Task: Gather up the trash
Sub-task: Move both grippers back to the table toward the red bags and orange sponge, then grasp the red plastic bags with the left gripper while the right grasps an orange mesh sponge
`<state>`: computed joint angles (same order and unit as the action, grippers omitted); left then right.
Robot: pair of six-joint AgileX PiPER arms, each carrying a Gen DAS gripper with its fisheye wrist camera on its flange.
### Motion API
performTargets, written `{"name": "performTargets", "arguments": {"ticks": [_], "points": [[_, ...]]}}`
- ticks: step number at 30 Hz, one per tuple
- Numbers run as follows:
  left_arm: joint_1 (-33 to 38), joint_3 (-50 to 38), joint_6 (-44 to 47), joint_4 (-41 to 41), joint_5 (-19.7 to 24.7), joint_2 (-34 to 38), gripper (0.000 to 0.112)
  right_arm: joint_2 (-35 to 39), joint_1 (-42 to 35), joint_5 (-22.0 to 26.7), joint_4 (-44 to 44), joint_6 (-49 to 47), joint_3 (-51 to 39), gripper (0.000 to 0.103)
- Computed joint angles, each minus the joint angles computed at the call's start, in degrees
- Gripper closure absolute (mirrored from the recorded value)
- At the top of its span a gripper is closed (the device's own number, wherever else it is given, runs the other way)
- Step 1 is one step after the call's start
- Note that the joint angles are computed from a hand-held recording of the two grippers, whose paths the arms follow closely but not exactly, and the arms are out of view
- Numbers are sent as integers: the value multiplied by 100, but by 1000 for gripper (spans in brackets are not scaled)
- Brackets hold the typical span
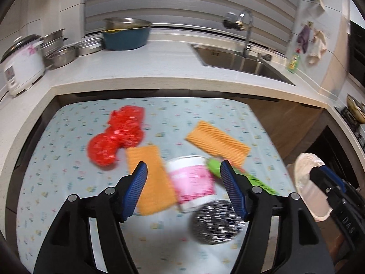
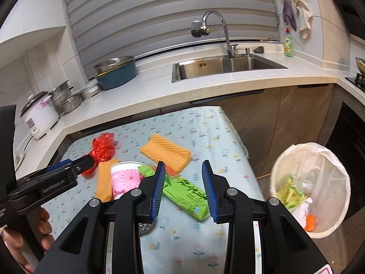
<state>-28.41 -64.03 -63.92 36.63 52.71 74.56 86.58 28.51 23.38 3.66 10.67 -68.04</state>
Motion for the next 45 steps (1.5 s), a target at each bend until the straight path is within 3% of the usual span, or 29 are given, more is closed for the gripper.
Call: {"name": "performTargets", "arguments": {"ticks": [7, 13, 15, 18, 25, 28, 30, 31, 33, 38, 45], "points": [[1685, 584, 1199, -607, -665, -298, 39, 1058, 197, 231, 131, 129, -978, 70], [2880, 633, 2470, -1445, -1307, 138, 33, 2128, 138, 628, 242, 266, -2150, 70], [3117, 562, 2888, -1711, -1472, 373, 26, 2527, 93, 861, 283, 264, -2635, 70], [3306, 432, 3274, -1951, -1659, 699, 23, 3138, -4, 1311, 410, 176, -3423, 62], [3698, 73, 4351, -2946, -1846, 1444, 24, 4528, -254, 2711, 814, 4, -5434, 57], [3684, 97, 4651, -3242, -1915, 1505, 44, 4764, -247, 2975, 829, -37, -5796, 57], [3654, 104, 4832, -3456, -1902, 1524, 62, 4809, -211, 3054, 879, -155, -5848, 64], [3608, 131, 4779, -3417, -1926, 1495, 65, 4822, -185, 3087, 865, -186, -5864, 73], [3494, 172, 4700, -3313, -1932, 1420, 75, 4829, -121, 3150, 813, -238, -5867, 78], [3180, 292, 4192, -2938, -1908, 1130, 84, 4475, -31, 2881, 805, -342, -5274, 93], [2608, 150, 3256, -2222, -1569, 673, 86, 3536, 25, 2150, 575, -289, -4123, 95]]}}
